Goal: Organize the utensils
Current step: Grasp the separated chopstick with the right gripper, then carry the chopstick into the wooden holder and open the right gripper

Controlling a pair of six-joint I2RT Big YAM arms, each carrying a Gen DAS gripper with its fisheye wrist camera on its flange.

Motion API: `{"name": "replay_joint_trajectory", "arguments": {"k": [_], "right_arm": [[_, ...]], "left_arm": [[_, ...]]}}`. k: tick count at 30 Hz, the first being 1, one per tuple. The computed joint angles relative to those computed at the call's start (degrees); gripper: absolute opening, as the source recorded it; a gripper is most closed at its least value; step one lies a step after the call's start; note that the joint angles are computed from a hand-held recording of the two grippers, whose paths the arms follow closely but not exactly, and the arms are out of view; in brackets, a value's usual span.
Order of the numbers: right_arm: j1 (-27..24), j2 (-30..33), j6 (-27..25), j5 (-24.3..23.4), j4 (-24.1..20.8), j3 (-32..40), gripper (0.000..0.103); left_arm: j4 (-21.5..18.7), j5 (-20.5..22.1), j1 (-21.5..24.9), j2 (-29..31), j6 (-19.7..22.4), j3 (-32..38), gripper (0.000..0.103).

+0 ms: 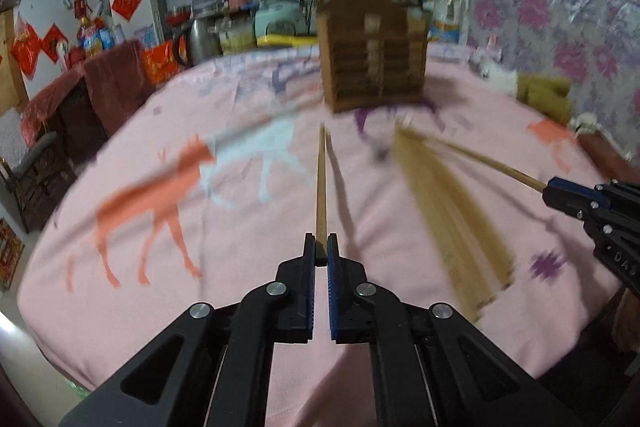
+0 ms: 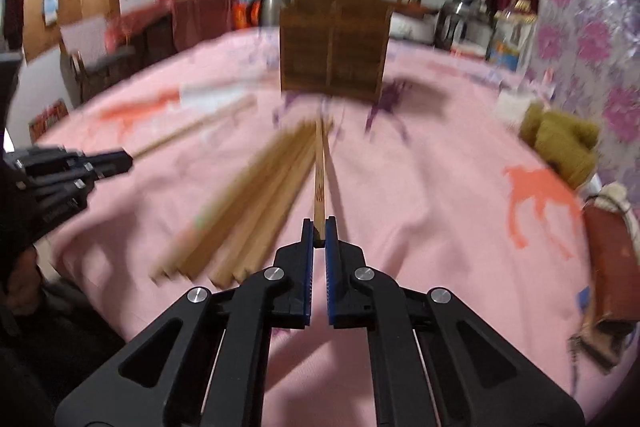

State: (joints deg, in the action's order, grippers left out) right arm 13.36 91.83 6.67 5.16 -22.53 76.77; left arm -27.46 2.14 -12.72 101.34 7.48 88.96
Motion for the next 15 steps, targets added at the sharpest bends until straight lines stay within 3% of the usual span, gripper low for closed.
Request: {"name": "replay_joint_trajectory", "arguments": {"k": [4,7,12,15], "right_arm": [[-1.07,-0.66,-0.65,-0.24,1.04,4.6,0.006],[-2.0,0.95,-0.79,-1.05,-0.22,9.69,0.006],[-3.53,7.0,-1.14,-3.09,-7.35,23.01,0.006],[-4.51,12.07,-0.28,-4.61,-13.1,33.27,0.006]], "left_arm": [[-0.42,-1.15,-1.25,-0.28,2.54,4.28,0.006],[-3.53,-0.08,-1.63,1.87,3.38,11.36,0.006],[-12.96,1.39,-1.94,10.2,3.45,29.93,0.006],[-22.25,3.06,-2.03,18.21,2.59,47.22,0.006]]}}
